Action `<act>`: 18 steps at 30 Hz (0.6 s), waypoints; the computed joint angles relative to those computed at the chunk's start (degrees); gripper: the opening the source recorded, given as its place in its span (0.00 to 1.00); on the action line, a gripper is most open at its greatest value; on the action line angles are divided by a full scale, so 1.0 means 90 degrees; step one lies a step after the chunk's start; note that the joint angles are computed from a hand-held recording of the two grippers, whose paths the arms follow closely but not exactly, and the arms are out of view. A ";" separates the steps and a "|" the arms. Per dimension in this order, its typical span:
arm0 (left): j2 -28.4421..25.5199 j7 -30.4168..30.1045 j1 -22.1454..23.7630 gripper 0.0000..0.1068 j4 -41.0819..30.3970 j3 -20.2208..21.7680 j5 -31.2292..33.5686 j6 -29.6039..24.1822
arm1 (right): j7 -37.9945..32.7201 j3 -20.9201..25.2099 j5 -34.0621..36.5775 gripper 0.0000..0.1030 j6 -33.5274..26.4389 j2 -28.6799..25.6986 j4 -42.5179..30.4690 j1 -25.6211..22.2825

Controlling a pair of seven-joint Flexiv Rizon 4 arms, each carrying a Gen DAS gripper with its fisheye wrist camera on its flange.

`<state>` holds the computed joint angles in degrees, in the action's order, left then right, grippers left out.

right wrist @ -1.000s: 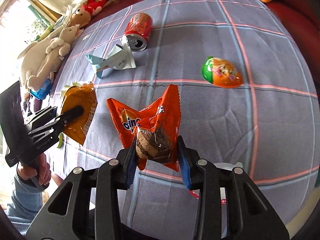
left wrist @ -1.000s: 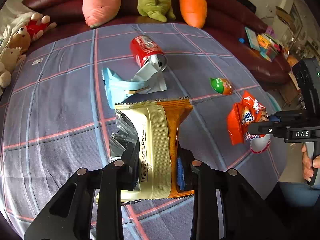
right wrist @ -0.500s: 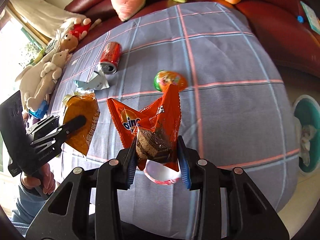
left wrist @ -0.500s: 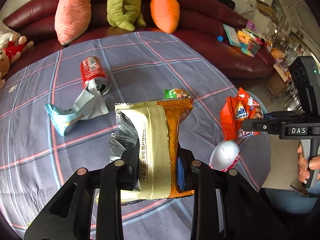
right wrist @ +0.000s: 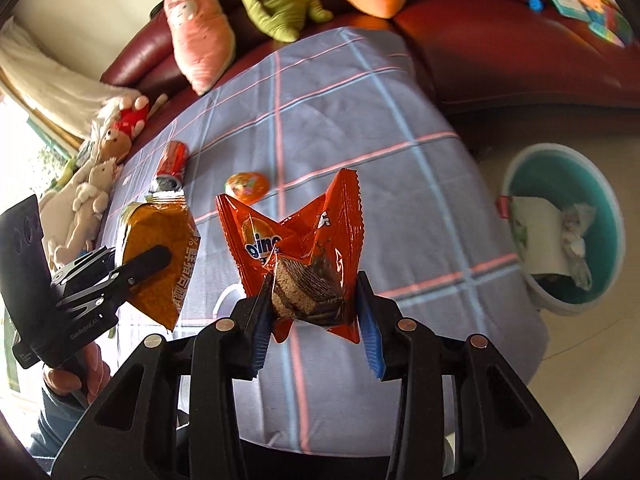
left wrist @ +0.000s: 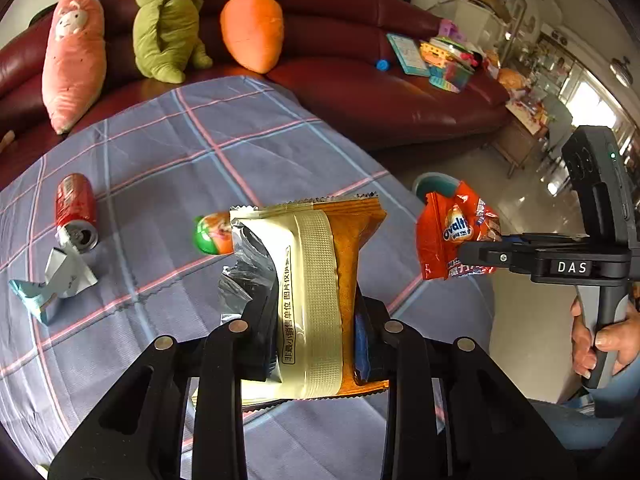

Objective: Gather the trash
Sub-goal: 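Carry the bread bag and Ovaltine wrapper in both tools over the bucket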

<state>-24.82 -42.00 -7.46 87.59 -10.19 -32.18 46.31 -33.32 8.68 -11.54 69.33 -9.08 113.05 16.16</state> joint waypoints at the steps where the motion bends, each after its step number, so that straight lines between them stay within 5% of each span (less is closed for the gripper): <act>1: -0.0023 -0.0020 -0.0060 0.28 -0.0054 -0.0029 0.0041 -0.0025 | 0.0104 -0.0048 -0.0032 0.36 0.0105 0.0114 0.0178 -0.0043; 11: -0.0729 -0.0565 -0.0841 0.28 -0.1182 -0.0254 0.0623 -0.0433 | 0.1175 -0.0373 -0.0679 0.38 0.0993 0.1153 0.1769 -0.0987; 18: -0.1618 -0.1117 -0.1544 0.28 -0.2534 -0.0294 0.1194 -0.1099 | 0.0939 -0.0442 -0.0277 0.39 0.1138 0.1479 0.2293 -0.1548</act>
<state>-39.38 -52.06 -21.36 64.78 -12.84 -21.43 36.41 -24.87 4.69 -14.03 79.57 4.23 133.68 2.23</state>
